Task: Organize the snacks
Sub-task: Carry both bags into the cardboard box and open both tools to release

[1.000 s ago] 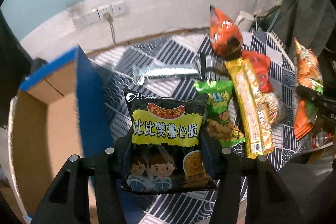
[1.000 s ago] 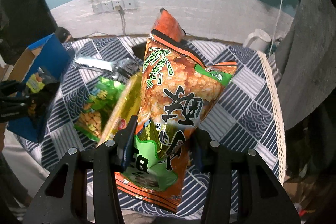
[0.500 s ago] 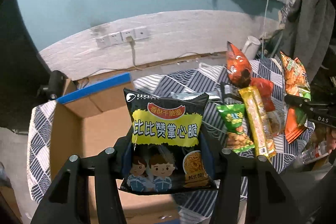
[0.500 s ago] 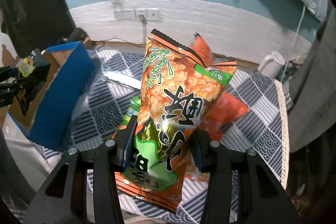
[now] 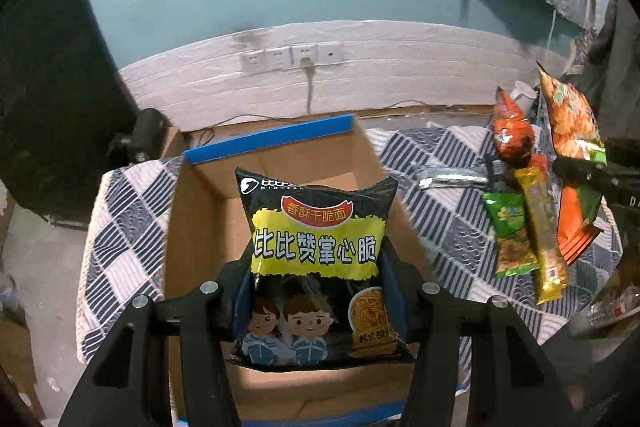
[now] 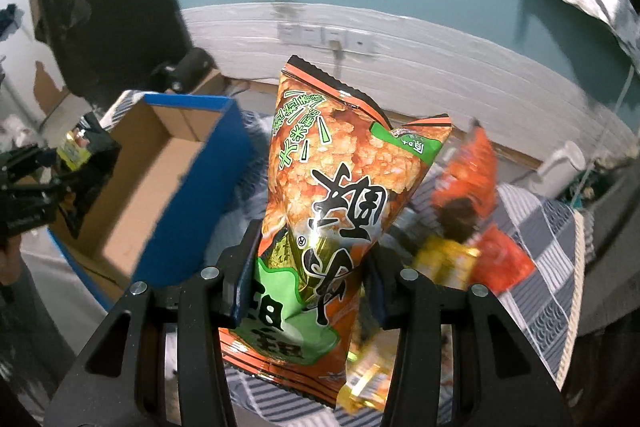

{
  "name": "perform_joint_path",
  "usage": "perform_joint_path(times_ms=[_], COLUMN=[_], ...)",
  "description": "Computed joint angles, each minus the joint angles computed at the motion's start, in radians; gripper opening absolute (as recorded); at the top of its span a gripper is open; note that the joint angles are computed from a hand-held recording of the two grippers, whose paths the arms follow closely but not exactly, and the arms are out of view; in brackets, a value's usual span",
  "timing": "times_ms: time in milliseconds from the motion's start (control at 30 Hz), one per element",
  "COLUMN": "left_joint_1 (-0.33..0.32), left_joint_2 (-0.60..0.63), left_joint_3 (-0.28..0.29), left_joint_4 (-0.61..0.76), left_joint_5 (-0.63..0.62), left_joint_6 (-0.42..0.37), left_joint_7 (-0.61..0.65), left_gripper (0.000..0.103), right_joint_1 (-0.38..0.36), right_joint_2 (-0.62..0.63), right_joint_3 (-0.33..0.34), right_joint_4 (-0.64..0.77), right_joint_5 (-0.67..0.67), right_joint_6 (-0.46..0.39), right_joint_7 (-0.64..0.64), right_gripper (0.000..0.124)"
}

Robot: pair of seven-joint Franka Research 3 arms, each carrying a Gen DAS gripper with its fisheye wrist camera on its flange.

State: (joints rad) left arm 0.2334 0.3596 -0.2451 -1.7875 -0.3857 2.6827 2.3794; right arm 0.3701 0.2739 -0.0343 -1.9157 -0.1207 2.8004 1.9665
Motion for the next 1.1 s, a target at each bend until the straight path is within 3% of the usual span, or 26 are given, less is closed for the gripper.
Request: perform_joint_path(times_ms=[600,867,967,1033,1100], left_joint_1=[0.084,0.098,0.091,0.087,0.089], left_joint_2=[0.084,0.118,0.119,0.114,0.104], left_joint_3=[0.031,0.037,0.046,0.047,0.040], left_joint_4=[0.078,0.113,0.111,0.098,0.080], left_joint_5=[0.032,0.067,0.092,0.109,0.119], left_joint_6=[-0.023,-0.052,-0.041,-0.018,0.010], left_joint_7=[-0.044,-0.087,-0.114,-0.124,-0.121], left_gripper=[0.055,0.056,0.060,0.072,0.076], right_joint_1=[0.096,0.111,0.112,0.122,0.131], right_joint_2=[0.313,0.406,0.418,0.414,0.403], right_joint_3=[0.052,0.058,0.060,0.048,0.039], right_joint_4=[0.495,0.634,0.656,0.649,0.631], right_joint_5=[0.101,0.133,0.146,0.137,0.125], right_joint_6=[-0.215,-0.298,-0.320,-0.310,-0.294], right_joint_7=[-0.139,-0.183,-0.196,-0.193,-0.189], right_gripper=[0.045,0.045,0.052,0.059,0.071])
